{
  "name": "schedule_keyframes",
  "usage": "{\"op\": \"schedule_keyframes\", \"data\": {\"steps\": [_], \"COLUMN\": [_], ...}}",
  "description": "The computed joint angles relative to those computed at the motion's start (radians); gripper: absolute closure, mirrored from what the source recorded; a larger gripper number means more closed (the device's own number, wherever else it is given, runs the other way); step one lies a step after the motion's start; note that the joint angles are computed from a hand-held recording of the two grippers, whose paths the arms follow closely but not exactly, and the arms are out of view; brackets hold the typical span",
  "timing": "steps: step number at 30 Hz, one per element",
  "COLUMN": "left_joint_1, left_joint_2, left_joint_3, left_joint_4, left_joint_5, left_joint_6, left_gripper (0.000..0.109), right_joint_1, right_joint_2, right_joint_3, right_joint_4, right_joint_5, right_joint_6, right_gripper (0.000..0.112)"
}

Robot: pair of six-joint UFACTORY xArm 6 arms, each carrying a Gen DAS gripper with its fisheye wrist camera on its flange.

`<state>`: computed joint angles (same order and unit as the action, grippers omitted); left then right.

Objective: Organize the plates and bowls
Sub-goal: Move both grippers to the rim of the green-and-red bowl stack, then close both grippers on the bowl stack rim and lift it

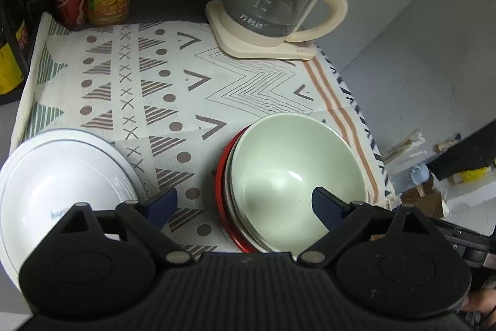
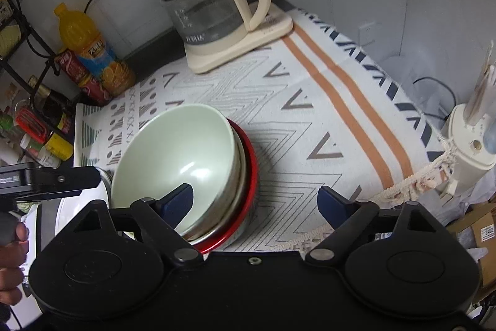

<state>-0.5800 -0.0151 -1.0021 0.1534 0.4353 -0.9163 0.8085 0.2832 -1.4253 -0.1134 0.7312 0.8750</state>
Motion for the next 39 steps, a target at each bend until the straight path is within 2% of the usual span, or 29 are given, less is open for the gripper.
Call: {"op": "schedule_keyframes", "data": {"steps": [5,10,16,18,22,35,39], "left_joint_1": [0.000,-0.003,-0.014,-0.018,-0.024,-0.017,-0.017], "left_joint_2": [0.046,0.065,0.078,0.078,0.091,0.160,0.165], "left_joint_3": [-0.038,-0.032,-0.010,-0.004,-0.015,-0.077,-0.075], "left_joint_4": [0.074,0.069,0.054,0.068,0.093,0.101,0.091], "left_joint_5": [0.062,0.079,0.063,0.059,0.063,0.065,0.060], "left_joint_6": [-0.146,-0.235,-0.334,-0.378,-0.452,-0.533,-0.547], "left_gripper": [0.024,0.031,0.049,0.051,0.059,0.082,0.084], "right_joint_1": [-0.027,-0.053,-0.069,-0.070,-0.076,-0.103,-0.107], "right_joint_2": [0.062,0.127,0.192,0.205,0.218,0.236,0.239], "right_joint_3": [-0.030,-0.082,-0.140,-0.152,-0.161,-0.159,-0.150], "right_joint_4": [0.122,0.215,0.335,0.351,0.403,0.502,0.558], "right_joint_5": [-0.027,-0.007,0.031,0.037,0.049,0.028,0.016], "right_joint_6": [-0.130,-0.267,-0.401,-0.425,-0.493,-0.631,-0.666], "right_gripper": [0.027,0.031,0.044,0.045,0.057,0.069,0.071]}}
